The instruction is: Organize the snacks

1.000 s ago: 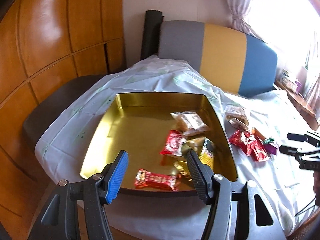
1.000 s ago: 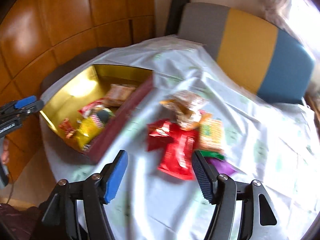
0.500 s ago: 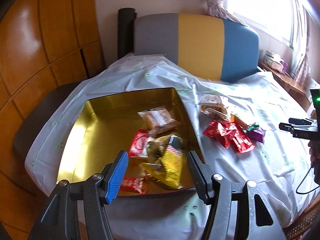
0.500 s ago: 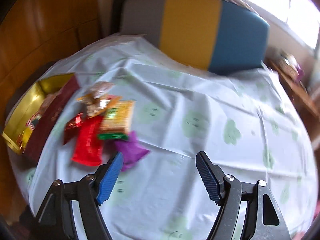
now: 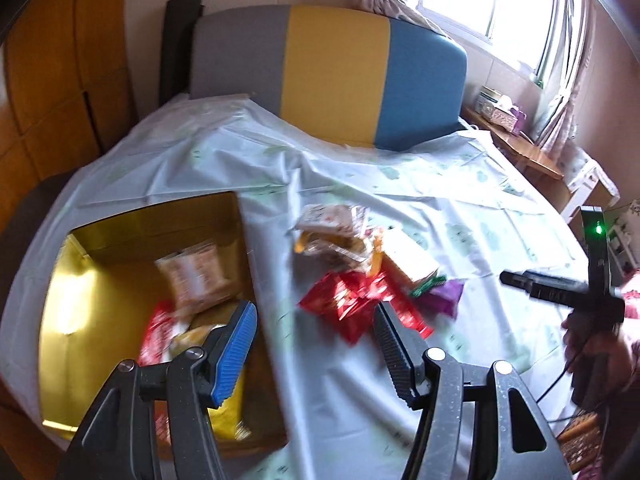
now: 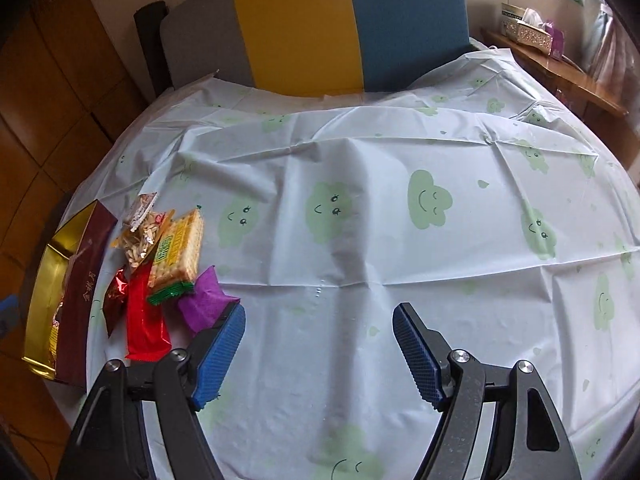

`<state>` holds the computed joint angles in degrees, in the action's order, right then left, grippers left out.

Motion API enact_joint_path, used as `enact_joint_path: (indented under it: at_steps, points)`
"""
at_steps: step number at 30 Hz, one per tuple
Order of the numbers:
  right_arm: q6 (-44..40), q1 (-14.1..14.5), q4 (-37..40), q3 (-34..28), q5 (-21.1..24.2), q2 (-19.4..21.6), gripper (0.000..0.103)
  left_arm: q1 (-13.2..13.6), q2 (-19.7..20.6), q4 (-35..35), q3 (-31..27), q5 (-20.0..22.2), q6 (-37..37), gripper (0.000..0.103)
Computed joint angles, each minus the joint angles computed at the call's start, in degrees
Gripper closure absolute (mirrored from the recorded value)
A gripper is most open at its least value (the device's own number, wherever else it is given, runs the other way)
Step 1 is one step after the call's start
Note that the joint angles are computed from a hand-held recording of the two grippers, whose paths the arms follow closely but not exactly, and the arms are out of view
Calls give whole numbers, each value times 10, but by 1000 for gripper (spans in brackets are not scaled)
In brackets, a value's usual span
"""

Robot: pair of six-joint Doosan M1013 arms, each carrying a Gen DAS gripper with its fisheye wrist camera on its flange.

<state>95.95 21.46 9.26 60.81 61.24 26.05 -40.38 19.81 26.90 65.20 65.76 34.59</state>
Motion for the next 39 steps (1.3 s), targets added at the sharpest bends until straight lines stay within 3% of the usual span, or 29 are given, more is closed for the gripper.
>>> enact_joint_path:
  at_steps: [7, 12, 15, 21, 28, 32, 33, 35, 36, 38, 39]
  points:
    - [-10, 1, 16, 0, -1, 0, 23, 38, 47, -98, -67, 0, 30, 41]
    - [-18, 1, 27, 0, -4, -2, 22, 65, 96, -154, -133, 38, 37, 40]
    - [-23, 1, 31, 1, -8, -4, 21, 82, 120, -193, -163, 51, 24, 27]
    - [-41, 1, 54, 3, -14, -9, 20, 111, 161, -257, -206, 84, -25, 24]
    - [-62, 1, 82, 3, -7, -9, 19, 120, 199, -270, -257, 130, -49, 24]
    - [-65, 0, 88, 5, -10, -10, 19, 109, 235, -222, -324, 186, 2, 24]
    - [-63, 0, 88, 5, -11, -11, 19, 107, 247, -222, -345, 203, 25, 26]
    - [-59, -1, 88, 5, -10, -11, 19, 104, 266, -212, -378, 234, 58, 40]
    - [-57, -1, 85, 5, -10, -11, 19, 100, 276, -203, -393, 252, 74, 58]
    - [-58, 0, 83, 5, -11, -11, 19, 96, 281, -193, -401, 262, 104, 64]
    - [-59, 0, 83, 6, -12, -11, 19, 95, 277, -192, -392, 252, 123, 75]
